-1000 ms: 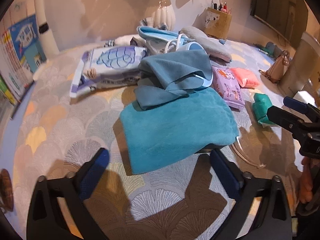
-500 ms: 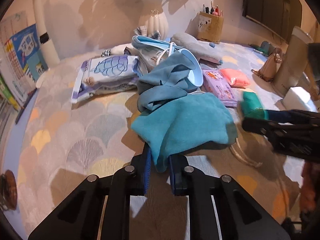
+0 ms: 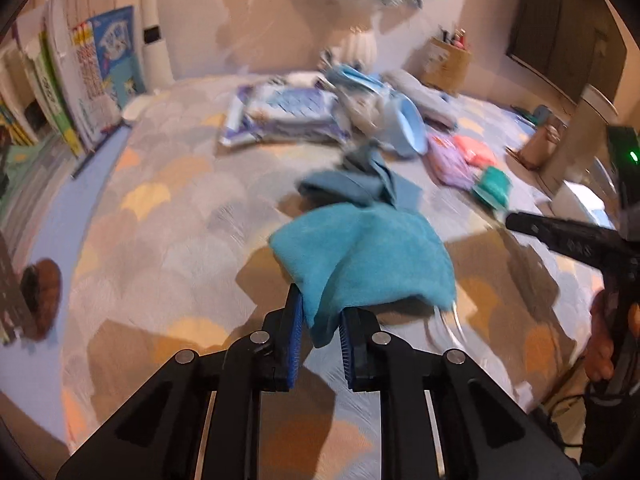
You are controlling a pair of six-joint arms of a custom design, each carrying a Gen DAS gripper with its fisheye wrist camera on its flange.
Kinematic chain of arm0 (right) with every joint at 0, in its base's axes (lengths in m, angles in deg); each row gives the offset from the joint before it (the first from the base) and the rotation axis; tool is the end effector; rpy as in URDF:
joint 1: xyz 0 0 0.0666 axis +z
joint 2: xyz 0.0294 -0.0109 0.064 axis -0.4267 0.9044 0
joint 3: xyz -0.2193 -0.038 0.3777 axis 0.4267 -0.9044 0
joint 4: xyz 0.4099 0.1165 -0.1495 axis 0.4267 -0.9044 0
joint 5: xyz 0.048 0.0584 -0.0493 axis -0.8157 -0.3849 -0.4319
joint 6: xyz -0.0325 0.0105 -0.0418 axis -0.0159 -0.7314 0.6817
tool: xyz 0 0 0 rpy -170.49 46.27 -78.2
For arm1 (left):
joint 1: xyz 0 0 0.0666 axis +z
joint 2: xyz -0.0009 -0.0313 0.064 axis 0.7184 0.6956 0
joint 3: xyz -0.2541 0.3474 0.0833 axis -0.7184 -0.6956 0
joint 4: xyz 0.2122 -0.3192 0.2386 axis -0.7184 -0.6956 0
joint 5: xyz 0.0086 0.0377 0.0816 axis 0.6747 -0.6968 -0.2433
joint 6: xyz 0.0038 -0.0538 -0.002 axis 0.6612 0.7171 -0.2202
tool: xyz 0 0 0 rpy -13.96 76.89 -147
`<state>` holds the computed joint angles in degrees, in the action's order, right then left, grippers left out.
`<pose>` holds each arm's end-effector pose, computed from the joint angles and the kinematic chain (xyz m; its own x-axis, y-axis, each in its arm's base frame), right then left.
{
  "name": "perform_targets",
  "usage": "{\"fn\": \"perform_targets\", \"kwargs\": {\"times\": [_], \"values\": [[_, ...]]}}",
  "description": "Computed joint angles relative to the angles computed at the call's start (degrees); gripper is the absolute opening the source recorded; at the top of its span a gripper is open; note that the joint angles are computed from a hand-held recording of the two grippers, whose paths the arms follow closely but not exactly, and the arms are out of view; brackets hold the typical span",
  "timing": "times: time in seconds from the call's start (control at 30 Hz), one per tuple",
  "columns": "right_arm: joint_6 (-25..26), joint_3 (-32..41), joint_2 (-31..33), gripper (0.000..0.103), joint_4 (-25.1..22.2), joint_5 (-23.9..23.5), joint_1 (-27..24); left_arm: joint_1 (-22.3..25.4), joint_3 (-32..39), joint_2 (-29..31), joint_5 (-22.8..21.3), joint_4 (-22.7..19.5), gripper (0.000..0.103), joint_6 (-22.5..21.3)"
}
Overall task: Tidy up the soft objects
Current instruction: 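Grasp the teal towel with the left gripper and lift it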
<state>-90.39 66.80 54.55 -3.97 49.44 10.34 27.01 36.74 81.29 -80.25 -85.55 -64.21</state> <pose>0.5794 0.4078 0.3767 -0.8338 -0.0336 -0.5510 -0.1377 0.9792 0.1488 0.5110 -0.1734 0.3813 -0.8157 0.0142 -0.5783 0.0888 0.9909 -0.1010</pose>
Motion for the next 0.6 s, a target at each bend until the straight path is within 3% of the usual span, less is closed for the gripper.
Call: {"fn": "perform_targets", "kwargs": {"times": [0.1,0.3,0.33,0.4,0.5,0.6], "values": [[-0.6,-0.2,-0.2,0.016,-0.7,-1.5,-0.2,-1.0,0.2,0.2,4.6,-3.1,0.029,-0.2],[-1.0,-1.2,-1.2,0.025,-1.1,-2.1,-0.2,-2.9,0.9,0.1,17.0,-5.7,0.032,-7.0],[-1.1,-1.4,-1.4,0.029,-1.1,-2.1,-0.2,-3.2,1.0,-0.1,16.7,-6.2,0.035,-8.6],[-1.2,-2.1,-2.1,0.059,-0.5,-1.9,-0.4,-3.6,1.4,-0.3,12.7,-6.9,0.043,-10.3],[-0.7,-3.8,-3.7,0.063,1.8,-1.4,-0.6,-2.5,1.9,-0.4,11.8,-6.5,0.066,-10.0],[-0.1,-3.9,-4.2,0.065,2.0,-1.8,-0.9,-0.8,1.1,-0.7,15.6,-4.2,0.077,-7.9]]}}
